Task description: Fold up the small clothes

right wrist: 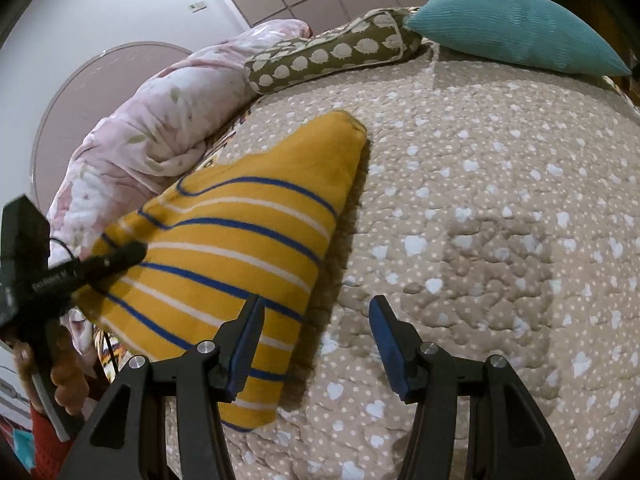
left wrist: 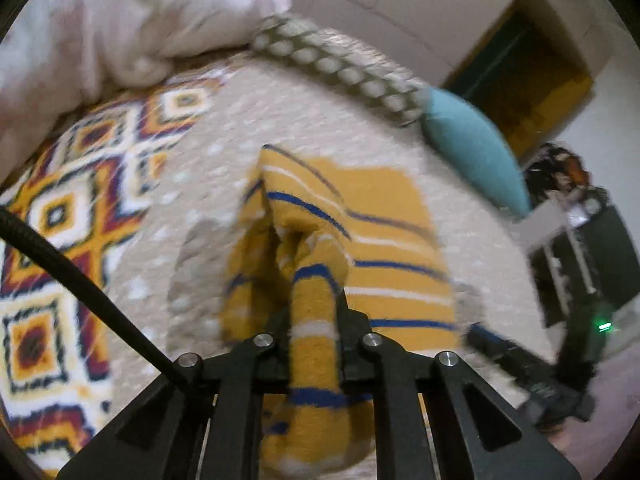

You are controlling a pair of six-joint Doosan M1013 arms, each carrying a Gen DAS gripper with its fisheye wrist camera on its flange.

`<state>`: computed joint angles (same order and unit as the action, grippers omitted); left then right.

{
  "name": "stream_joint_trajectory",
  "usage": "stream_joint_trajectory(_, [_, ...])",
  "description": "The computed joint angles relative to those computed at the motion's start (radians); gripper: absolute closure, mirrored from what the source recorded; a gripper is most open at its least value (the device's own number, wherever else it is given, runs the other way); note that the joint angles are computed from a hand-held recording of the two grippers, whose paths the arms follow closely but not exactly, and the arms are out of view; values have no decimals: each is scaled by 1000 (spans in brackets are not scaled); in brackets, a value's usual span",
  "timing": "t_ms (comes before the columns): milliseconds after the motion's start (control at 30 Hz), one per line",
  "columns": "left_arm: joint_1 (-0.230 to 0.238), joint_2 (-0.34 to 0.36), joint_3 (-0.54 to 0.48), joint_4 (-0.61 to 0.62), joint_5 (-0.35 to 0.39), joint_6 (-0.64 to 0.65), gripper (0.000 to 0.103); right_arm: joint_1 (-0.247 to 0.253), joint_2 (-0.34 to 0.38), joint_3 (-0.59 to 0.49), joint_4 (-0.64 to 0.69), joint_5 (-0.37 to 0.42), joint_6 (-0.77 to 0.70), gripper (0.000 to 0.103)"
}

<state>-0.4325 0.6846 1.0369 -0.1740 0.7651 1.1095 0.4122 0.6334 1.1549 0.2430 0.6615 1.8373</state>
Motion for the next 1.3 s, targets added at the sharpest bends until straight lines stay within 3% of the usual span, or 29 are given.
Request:
stream_joint_trajectory(67, [14,25,-5,-52,40,18,88,4,16,-21,-5,14,6,44])
stream_joint_trajectory(133, [22,29,18,-104,7,42,86,13,26,-43,-42,12,33,44])
stream_joint_trajectory(300, [11,35,9,-67,-10,44,83,35,44,-103,-108,-21,61,49])
stream_joint_trajectory(433, [23,23,25,-109,-20,66,81,46,130,-255,-53,81,-18,52])
stream_joint_trajectory(567, [32,-12,72,-67,-58,17,59,62,248,-436,-170,281,-10,52])
stream_joint_trajectory(600, [35,-14,74,-58,-54,11,56,62,254,-442,-179,281,-4,52])
stream_joint_trajectory(700, [44,-20,82,-61,-44,25,56,54,218,-392,-143,232,-10,52])
stream_joint_trajectory(733, [47,-25,88,-63,-50,26,56,47,187,-344,-111,179,-22,49])
stream_joint_trajectory(833, [54,-49,125,-100,-105,35,55,24,113,-218,-46,59,-17,30])
stream_joint_trajectory(867, [54,-57,136,-99,-124,30,54,13,97,-183,-16,37,-19,29])
stream_joint_trajectory(933, [50,-74,159,-91,-169,19,44,-4,86,-148,37,39,-28,28])
stream_joint_trajectory(1000, [46,-77,164,-97,-189,36,28,-21,82,-120,118,43,-46,28])
stream_joint_trajectory(1100, [42,-54,130,-115,-145,92,25,-50,82,-70,348,19,-126,28])
stream_joint_trajectory(1200, [45,-47,137,-110,-175,92,25,-64,99,-51,557,16,-242,28])
stream_joint_trajectory(1300, [61,-35,144,-244,-181,183,25,-63,119,-64,642,32,-307,27])
